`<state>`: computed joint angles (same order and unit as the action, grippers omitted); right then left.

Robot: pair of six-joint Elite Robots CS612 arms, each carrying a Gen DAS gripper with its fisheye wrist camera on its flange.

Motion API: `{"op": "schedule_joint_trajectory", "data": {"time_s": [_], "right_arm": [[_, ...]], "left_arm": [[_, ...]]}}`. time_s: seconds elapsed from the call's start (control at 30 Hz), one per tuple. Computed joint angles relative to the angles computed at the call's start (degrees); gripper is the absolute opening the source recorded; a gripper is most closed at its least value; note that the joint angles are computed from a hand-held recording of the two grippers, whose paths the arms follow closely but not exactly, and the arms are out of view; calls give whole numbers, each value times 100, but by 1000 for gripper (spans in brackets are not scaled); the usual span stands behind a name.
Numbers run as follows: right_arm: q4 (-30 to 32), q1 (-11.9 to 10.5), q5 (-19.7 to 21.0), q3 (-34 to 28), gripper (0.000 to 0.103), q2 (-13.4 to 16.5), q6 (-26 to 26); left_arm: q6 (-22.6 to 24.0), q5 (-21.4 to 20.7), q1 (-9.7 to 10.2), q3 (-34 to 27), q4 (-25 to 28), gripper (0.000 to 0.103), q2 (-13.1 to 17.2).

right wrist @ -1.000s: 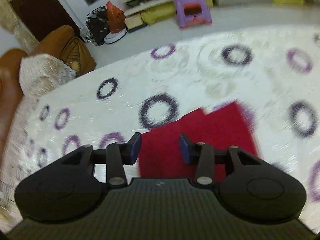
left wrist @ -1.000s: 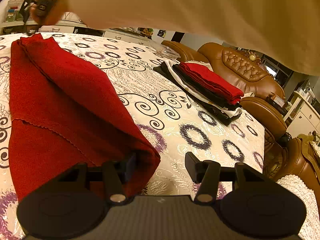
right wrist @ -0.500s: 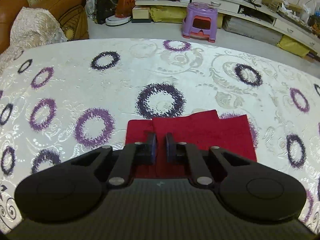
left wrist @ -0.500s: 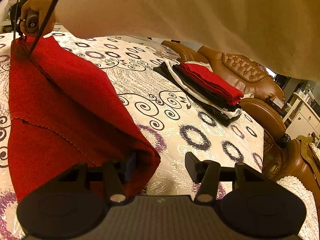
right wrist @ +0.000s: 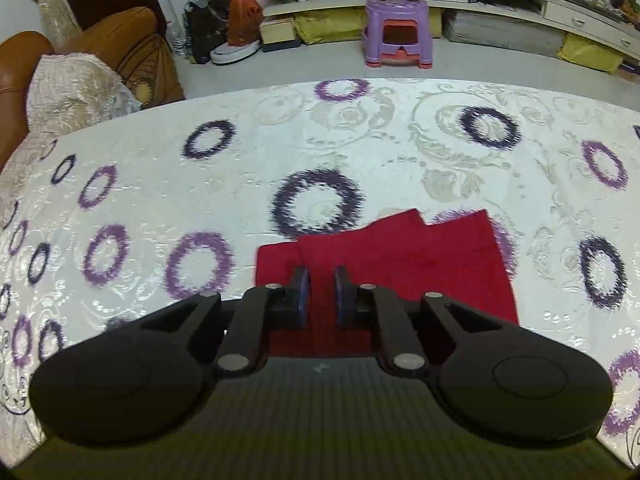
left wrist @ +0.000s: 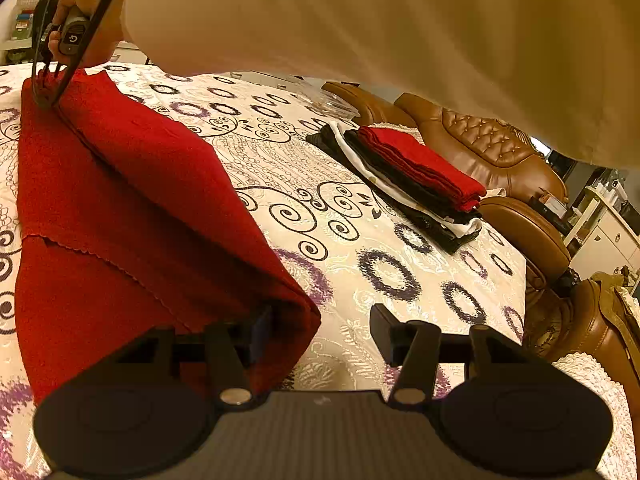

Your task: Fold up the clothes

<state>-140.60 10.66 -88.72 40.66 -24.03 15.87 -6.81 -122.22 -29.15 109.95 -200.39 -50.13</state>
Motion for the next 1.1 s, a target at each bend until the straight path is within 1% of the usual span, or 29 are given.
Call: {"op": "schedule_joint_trajectory", "data": {"time_s": [0.1,0.17,0.2,0.3,0.4,0.47,0.5,0.53,0.57,0.6,0.67,0.83,0.93,0.97,1.03,1.07,1.1], "right_arm": [[-317,-60,287,193,17,-76,270],[-582,-109,518,331,24,-123,552],[-548,-101,470,314,24,-117,529],[-191,-22,100,127,24,-47,92],[-19,28,-12,59,24,-5,-163],[74,70,-193,-10,24,39,-286],[39,85,-265,-1,22,41,-328],[9,94,-312,15,13,36,-356],[-15,97,-341,32,8,26,-372],[-52,93,-333,69,7,4,-375],[-147,74,-270,163,3,-54,-375],[-172,58,15,243,3,-149,-520],[101,102,-62,6,3,-41,-591],[175,103,-23,-64,5,1,-596],[159,92,112,-96,6,48,-544],[147,89,141,-102,7,65,-534],[203,70,261,-121,10,80,-556]], "left_arm": [[-2,-14,7,-7,4,58,4],[2,-9,6,-5,3,58,1],[2,-4,4,-3,1,58,1],[1,-1,1,-1,-2,58,0],[3,-10,4,-7,4,58,2],[8,-8,3,-5,3,58,2],[11,-10,4,-7,6,58,2],[13,-12,6,-8,8,58,2],[14,-16,7,-9,7,58,3],[14,-20,9,-10,6,58,5],[12,-30,12,-14,4,58,9],[11,-36,12,-14,-5,58,14],[23,-40,14,-15,-2,58,15],[23,-40,14,-15,-2,58,15],[34,-51,17,-16,3,58,17],[37,-56,18,-17,6,58,17],[42,-62,21,-20,11,58,16]]}}
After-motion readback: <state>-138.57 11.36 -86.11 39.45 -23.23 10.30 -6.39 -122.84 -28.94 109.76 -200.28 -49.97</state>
